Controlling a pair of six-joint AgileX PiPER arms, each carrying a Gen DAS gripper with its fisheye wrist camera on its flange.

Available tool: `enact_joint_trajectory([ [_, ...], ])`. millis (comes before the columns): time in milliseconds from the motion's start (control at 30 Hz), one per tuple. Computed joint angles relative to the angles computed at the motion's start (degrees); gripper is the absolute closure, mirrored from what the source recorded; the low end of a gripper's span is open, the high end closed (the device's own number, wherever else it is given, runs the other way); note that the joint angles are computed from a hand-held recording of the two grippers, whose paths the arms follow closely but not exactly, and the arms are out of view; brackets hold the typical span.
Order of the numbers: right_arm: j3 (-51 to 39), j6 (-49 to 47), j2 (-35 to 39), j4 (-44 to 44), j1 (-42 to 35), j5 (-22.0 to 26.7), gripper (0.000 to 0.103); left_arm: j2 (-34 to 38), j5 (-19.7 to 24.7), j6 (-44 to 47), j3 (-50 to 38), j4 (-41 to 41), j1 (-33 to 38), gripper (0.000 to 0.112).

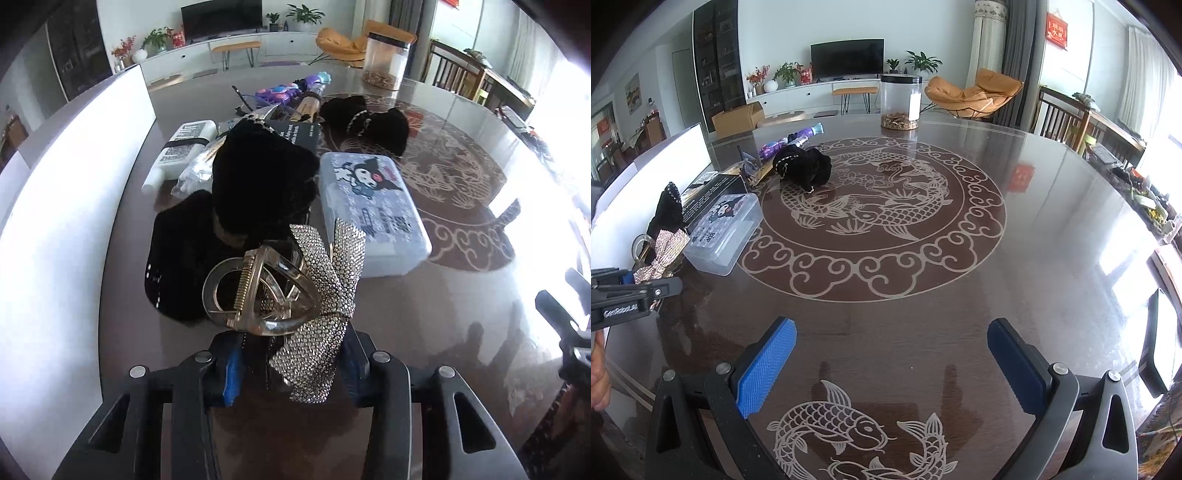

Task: Organize objects
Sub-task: 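Lower the left tool onto the clear claw clip with rhinestone bow and close, then lift the claw clip off the table with the left tool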

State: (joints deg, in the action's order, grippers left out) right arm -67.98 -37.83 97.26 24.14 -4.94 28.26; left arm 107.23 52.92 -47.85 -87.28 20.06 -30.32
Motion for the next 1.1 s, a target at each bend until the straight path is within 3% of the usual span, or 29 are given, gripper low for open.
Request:
enact_joint_trajectory([
  [267, 0.0, -0.4, 0.0, 0.4, -0.2, -0.1, 0.0, -8.4, -3.3, -2.0, 11.8, -0.1, -3.1, 0.069],
  [300, 0.0, -0.6, 0.0, 0.5, -0.2, -0.1, 0.0, -8.8, -3.5, -1.7, 12.6, -0.2, -3.1, 0.066],
  [367, 0.0, -0.6, 0.0, 0.5, -0.2, 0.0, 0.0, -9.9, -3.3, -1.4, 14.2, 0.2, -3.3, 0.043],
  [400, 0.0, -0.3, 0.1, 0.1, -0.1, 0.0, 0.0, -10.4, -3.2, -2.0, 14.7, 1.1, -3.4, 0.039],
  [533, 0.0, 0.9, 0.2, -1.3, 0.4, -0.3, 0.0, -12.1, -4.3, -1.1, 16.1, 1.7, -2.9, 0.034],
  [700, 0.2, 1.4, 0.1, -1.9, 0.6, -0.6, 0.0, -5.9, -0.6, 2.3, 9.8, -0.4, -1.5, 0.027],
  [767, 0.3, 0.5, 0.0, -1.1, 0.5, -0.5, 0.0, -5.1, -1.8, 0.8, 9.4, 0.3, -1.1, 0.022],
  [833, 0.3, -1.7, -0.1, 0.9, 0.1, 0.1, 0.0, -4.0, -1.3, -0.2, 7.9, 1.1, -1.0, 0.022],
  [900, -0.2, -5.4, 0.1, 4.6, -0.3, 2.2, 0.0, -3.7, -1.4, -2.1, 7.6, 2.2, -1.1, 0.029],
  [933, -1.2, -7.1, 0.6, 6.7, -0.6, 4.4, 0.0, -4.1, -1.7, -4.3, 8.2, 4.0, -1.6, 0.047],
  [1000, -5.1, -6.9, 2.8, 10.5, -0.8, 11.1, 0.0, -5.3, -2.2, -7.6, 9.6, 6.1, -2.1, 0.06],
  [1100, -13.9, 0.7, 7.7, 9.5, 4.2, 18.3, 0.0, -7.0, -1.7, -10.1, 11.5, 7.3, -2.6, 0.06],
])
